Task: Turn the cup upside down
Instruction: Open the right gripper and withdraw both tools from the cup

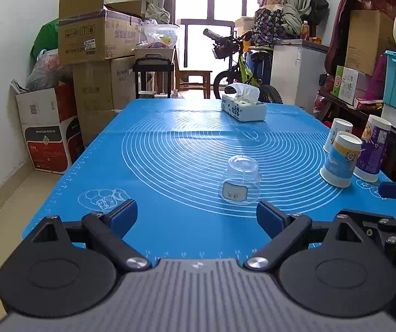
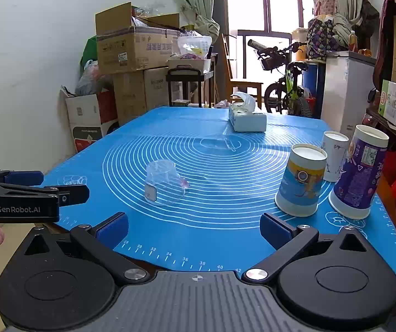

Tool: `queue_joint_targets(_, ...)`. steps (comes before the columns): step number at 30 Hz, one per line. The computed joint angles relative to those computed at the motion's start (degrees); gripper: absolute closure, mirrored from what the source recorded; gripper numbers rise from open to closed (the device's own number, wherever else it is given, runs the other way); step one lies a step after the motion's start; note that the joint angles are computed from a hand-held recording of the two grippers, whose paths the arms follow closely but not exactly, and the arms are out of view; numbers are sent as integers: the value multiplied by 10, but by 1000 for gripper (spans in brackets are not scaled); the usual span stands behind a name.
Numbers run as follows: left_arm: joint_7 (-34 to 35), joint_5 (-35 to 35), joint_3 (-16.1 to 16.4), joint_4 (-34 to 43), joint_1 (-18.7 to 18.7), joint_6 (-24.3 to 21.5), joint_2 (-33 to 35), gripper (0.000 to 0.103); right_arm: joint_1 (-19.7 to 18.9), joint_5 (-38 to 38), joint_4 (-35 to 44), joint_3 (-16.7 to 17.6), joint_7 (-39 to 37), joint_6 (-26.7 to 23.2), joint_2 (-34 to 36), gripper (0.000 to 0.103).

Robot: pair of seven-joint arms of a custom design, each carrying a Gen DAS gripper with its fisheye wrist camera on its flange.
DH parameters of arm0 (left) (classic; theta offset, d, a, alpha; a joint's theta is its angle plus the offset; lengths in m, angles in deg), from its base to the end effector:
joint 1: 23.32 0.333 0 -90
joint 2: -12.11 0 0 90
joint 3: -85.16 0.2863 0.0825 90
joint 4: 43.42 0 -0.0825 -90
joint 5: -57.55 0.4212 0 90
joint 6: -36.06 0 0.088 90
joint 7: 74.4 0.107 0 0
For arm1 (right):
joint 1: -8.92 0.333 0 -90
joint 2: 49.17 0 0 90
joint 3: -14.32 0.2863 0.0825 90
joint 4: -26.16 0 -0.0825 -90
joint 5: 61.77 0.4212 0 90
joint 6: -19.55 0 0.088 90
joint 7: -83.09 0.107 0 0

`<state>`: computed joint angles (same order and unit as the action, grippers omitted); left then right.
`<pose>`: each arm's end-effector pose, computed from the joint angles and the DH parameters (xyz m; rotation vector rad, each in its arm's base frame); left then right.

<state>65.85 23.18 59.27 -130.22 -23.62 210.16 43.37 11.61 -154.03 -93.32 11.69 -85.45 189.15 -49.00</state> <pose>0.7238 -0.2314 0.4330 -1.1209 2.0732 -1.2422 0.5941 0.0678 0.4202 -1.3647 1.7850 -1.0079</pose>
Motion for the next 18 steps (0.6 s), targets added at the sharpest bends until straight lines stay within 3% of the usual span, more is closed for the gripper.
queue_joint_targets(12, 18, -8, -14, -26, 10, 11, -14, 11, -2, 2, -18, 4, 2, -3, -16, 3)
queue_joint_targets(18, 14, -3, -6, -25, 3, 5, -15, 11, -2, 3, -19, 5, 0, -4, -17, 3)
